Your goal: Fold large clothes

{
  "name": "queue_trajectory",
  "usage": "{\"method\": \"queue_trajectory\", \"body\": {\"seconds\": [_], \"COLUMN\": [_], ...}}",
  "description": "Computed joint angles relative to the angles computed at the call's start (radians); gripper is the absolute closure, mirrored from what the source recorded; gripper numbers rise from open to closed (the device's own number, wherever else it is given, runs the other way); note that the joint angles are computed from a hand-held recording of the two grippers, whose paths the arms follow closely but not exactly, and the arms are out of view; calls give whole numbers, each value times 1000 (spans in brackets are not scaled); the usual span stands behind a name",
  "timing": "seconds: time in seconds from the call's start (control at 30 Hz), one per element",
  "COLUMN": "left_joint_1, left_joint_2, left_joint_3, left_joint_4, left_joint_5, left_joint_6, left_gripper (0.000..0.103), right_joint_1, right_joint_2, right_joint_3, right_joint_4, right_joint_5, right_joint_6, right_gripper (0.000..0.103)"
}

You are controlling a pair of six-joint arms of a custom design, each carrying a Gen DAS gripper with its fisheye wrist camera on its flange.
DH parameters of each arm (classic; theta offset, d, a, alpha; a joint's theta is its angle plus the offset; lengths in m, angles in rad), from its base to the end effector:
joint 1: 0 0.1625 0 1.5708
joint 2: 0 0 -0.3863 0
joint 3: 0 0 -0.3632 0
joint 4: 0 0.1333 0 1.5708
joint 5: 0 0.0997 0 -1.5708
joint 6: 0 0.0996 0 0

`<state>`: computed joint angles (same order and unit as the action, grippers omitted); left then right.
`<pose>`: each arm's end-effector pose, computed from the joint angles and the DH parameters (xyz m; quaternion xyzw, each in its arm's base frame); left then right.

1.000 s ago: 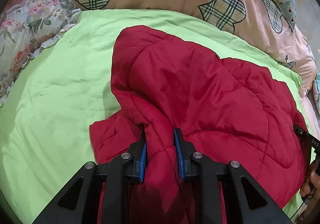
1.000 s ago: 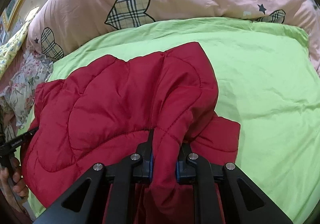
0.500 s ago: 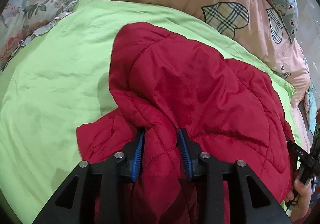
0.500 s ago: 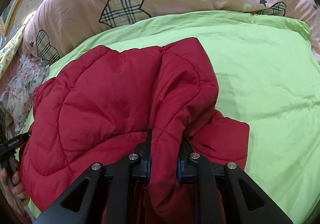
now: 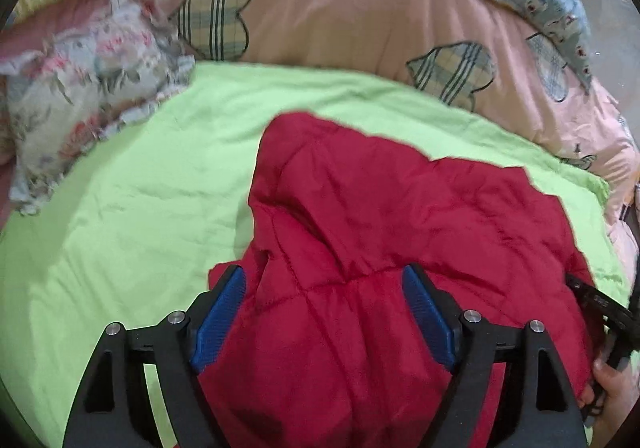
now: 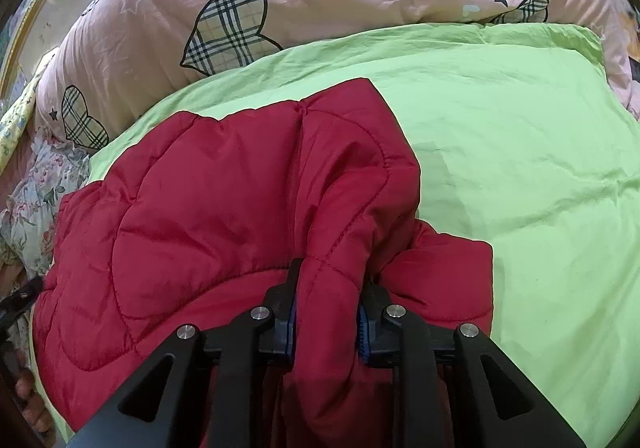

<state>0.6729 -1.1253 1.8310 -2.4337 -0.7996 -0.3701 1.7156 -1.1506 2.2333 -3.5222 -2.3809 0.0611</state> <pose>-0.3058 -0.5029 0.2206 0.2124 0.8994 -0.2807 0.2590 0.1247 -0.4312 0.2262 -0.1308 -0.8399 0.4215 0.3158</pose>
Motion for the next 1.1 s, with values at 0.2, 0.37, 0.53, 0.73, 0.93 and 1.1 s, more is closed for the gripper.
{"method": "queue_trajectory", "body": {"seconds": [0.2,0.37,0.53,0.73,0.93,1.1], "left_joint_1": [-68,-101,-97,-71,-61,-57], "left_joint_2": [-65,-59,22,32,60,62], "left_joint_3": [64,88,58,47,24,33], "left_joint_4": [34,88,172,153,151,128], "left_joint_5": [-82,-155,-98,-131,-121,-125], "left_joint_6": [5,5,-18,-29,-16,-3], "left_gripper": [23,23,16,12,11,10], "right_joint_1": [-2,-5,-1,94,234,219], "right_joint_2": [-1,3,-9,-42,-1,7], "right_joint_3": [12,21,31,92,93,61], "right_joint_4": [-20,-52,-54,-128,-156,5], "right_joint_5": [4,9,19,-51,-126,-36], "right_joint_6": [2,-6,0,28,13,13], "right_gripper": [81,81,74,46,33,35]}}
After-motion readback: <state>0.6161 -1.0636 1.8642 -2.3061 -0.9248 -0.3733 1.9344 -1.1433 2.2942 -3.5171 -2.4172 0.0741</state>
